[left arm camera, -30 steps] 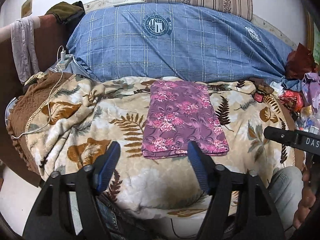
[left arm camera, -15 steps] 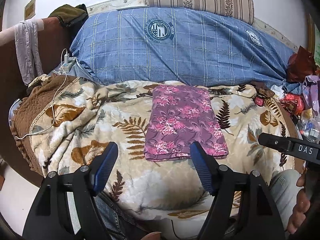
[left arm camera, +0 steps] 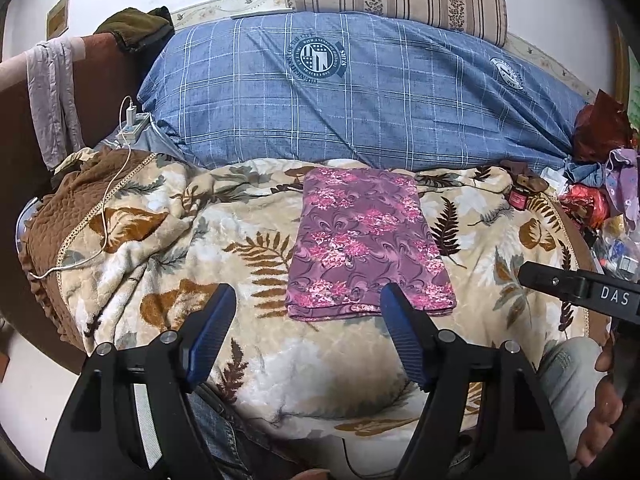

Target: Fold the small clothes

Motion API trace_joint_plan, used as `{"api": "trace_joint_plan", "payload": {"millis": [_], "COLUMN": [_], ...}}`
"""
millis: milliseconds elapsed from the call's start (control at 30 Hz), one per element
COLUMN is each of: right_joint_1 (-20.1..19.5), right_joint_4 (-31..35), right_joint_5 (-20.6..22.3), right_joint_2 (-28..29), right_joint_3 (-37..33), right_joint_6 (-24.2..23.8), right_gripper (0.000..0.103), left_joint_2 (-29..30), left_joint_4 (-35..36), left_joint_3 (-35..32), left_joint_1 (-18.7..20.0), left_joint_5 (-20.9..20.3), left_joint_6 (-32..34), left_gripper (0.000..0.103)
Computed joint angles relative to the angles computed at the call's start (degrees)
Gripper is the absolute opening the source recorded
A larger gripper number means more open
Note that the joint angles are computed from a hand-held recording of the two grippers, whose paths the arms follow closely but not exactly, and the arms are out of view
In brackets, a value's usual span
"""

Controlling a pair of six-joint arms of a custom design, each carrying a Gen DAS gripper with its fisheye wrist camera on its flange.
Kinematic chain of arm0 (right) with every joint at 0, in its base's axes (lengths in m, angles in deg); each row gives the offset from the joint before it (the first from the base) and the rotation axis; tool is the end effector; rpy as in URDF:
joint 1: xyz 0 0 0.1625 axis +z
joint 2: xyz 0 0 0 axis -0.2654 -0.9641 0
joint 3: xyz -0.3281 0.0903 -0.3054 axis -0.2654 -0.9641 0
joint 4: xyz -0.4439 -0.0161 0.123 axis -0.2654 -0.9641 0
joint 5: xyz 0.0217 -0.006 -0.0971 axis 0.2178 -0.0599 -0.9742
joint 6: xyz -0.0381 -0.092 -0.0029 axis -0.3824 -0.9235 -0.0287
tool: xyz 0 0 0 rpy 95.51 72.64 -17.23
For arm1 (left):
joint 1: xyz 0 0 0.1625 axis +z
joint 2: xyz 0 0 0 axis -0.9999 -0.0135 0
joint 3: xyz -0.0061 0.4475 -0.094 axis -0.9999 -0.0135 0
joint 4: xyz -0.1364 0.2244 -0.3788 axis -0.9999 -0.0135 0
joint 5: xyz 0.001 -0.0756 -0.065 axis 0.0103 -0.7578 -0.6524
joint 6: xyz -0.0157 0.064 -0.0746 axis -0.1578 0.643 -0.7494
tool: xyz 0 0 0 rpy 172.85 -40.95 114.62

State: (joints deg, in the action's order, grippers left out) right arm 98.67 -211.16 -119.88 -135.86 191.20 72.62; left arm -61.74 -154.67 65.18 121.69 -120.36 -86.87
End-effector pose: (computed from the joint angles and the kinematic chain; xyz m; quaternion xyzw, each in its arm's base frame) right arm 0.0425 -0.4523 0.3638 -0.0385 -0.8820 0.3991 0.2476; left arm -0.4001 -0.5044 0.0799 0.2848 0.8522 -0.3290 0.2905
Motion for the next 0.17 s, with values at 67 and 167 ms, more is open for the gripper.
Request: {"api": "trace_joint_plan", "payload": {"millis": [67,167], "right_joint_1": [-0.1,-0.2], "right_joint_4": [0.0,0.2], "right_joint_5": [0.2,0.2], "right_joint_2": [0.0,0.1], "right_joint_3": [0.0,-0.1], "right_joint_6": [0.0,-0.1], "right_gripper": [0.067,0.067], "left_joint_2": [0.1,0.4], "left_joint_4": [-0.7,-1.5], "left_joint_3": [0.0,0.1], "left_joint_1": [0.3,0.5], "left_joint_5": [-0.4,-0.4], "left_joint_6": [0.8,1.4], "left_gripper": [0.075,0.075]}}
